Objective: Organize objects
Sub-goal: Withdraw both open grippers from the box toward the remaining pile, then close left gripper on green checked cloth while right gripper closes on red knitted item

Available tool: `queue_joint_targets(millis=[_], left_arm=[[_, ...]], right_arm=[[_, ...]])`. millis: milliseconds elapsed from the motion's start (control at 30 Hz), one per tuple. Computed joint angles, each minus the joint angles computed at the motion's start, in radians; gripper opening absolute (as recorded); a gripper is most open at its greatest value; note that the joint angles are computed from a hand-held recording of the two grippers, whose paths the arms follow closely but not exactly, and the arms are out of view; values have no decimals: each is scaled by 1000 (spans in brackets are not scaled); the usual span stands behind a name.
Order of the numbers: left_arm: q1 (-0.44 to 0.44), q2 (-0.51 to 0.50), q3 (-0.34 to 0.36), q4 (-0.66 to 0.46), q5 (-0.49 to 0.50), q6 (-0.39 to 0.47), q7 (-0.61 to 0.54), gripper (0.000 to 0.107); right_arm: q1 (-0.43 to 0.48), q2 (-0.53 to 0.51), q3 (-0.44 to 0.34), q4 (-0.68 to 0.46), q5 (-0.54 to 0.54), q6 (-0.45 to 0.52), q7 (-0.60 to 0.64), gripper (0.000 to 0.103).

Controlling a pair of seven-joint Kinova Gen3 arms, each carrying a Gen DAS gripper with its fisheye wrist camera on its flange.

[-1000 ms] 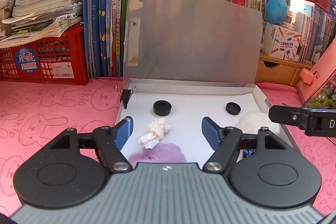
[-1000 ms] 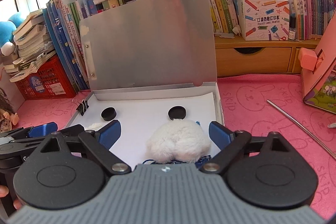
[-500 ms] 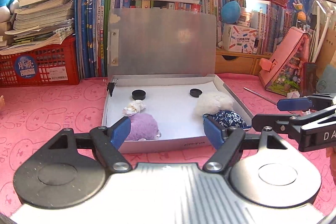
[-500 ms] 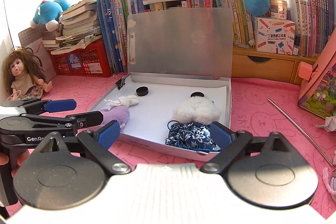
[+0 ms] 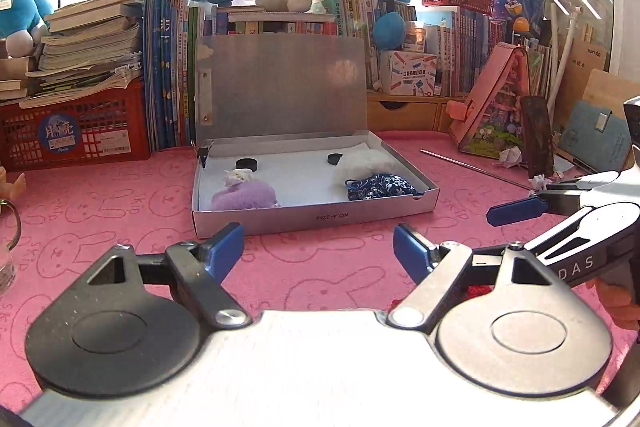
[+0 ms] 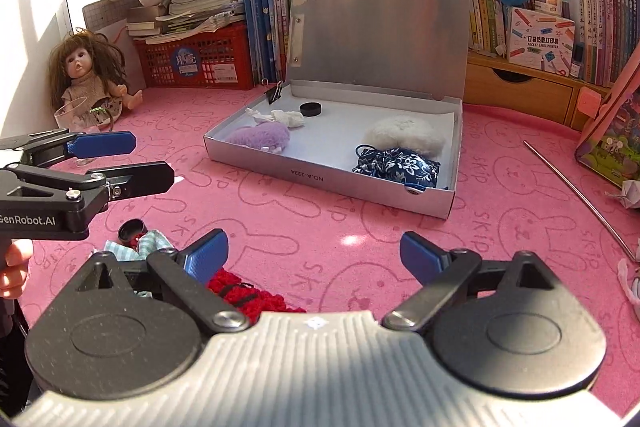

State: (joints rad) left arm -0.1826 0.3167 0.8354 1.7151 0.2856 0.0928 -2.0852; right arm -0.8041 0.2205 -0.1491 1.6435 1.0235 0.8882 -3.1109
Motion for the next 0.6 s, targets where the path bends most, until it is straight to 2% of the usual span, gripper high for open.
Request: queue_joint_targets(millis=[267, 367, 500, 600], left_arm=[[-138, -19, 132, 98, 30, 31, -54, 85], [-150, -24, 138, 129, 56, 36, -93, 85], [-191, -15, 186, 162, 82, 36, -157, 85], [-176, -10, 174, 168, 94, 39, -175, 86]], right_arm=[[-20, 23, -5, 18, -24, -16, -7, 97], [-23, 31, -1, 19, -36, -28, -3, 98], [-23, 32, 9, 26, -40, -55, -12, 100], [-20, 32, 14, 29, -46, -75, -22, 101]])
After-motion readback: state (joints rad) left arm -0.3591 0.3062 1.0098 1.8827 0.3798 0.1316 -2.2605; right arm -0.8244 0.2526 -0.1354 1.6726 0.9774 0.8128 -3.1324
